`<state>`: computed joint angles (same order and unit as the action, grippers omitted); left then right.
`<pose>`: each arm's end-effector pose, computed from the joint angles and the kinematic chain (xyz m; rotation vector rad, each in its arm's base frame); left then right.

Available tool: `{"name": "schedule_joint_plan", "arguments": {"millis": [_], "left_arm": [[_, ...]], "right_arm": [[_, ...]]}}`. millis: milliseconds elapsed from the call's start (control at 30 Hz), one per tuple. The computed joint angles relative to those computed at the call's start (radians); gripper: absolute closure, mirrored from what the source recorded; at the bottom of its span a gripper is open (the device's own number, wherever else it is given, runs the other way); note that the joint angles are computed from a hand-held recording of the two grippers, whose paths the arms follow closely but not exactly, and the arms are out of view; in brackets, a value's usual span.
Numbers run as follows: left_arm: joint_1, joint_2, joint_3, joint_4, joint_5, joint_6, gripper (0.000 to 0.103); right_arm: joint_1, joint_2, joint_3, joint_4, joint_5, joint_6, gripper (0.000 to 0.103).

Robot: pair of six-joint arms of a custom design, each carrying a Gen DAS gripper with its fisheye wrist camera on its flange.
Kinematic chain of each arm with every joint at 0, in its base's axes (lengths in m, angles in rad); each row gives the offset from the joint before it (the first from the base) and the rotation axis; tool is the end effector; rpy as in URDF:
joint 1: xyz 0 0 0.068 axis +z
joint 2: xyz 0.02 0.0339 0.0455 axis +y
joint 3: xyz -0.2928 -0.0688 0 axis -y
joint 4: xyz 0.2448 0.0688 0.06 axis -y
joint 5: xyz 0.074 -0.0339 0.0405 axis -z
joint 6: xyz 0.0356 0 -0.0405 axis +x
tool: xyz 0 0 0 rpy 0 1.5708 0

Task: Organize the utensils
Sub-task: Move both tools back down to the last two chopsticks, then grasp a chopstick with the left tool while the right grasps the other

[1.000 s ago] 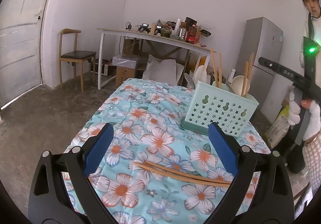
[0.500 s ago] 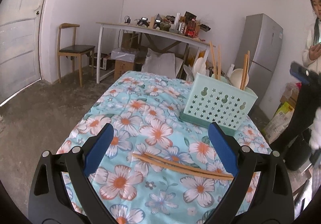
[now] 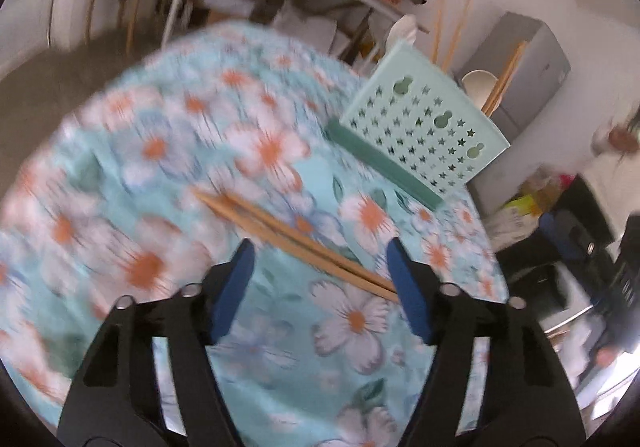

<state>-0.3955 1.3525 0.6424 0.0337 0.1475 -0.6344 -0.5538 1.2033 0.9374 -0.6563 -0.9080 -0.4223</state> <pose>0.2439 -0.1075 0.2169 -0.1963 2.3307 -0.7024 0.2059 -0.0943 0.3039 -0.2066 2.1265 0.5764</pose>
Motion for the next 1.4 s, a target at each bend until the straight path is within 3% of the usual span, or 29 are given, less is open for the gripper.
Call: {"name": "schedule_joint_plan", "arguments": {"millis": [200, 300, 533, 700, 967, 1400], "left_arm": [[0.07, 0.132, -0.054, 0.194, 0.151, -0.163, 0.062], [0.101, 0.157, -0.087, 0.298, 0.198, -0.231, 0.063], [0.127, 0.198, -0.102, 0.375, 0.213, -0.295, 0.084], [0.149, 0.207, -0.122, 0.42, 0.232, -0.305, 0.089], [0.144, 0.16, -0.148, 0.416, 0.217, -0.276, 0.089], [0.098, -0.082, -0.152, 0.235, 0.058, -0.075, 0.09]], "right_arm": [[-0.016, 0.014, 0.013, -0.027, -0.018, -0.015, 0.053], [-0.019, 0.02, 0.013, -0.03, -0.022, -0.02, 0.053], [-0.012, 0.024, 0.011, -0.026, -0.023, -0.01, 0.053], [-0.009, 0.012, 0.006, -0.027, -0.019, -0.011, 0.053], [-0.015, -0.001, 0.008, -0.042, -0.018, -0.019, 0.053], [0.086, -0.032, 0.011, -0.041, 0.041, -0.009, 0.053]]}}
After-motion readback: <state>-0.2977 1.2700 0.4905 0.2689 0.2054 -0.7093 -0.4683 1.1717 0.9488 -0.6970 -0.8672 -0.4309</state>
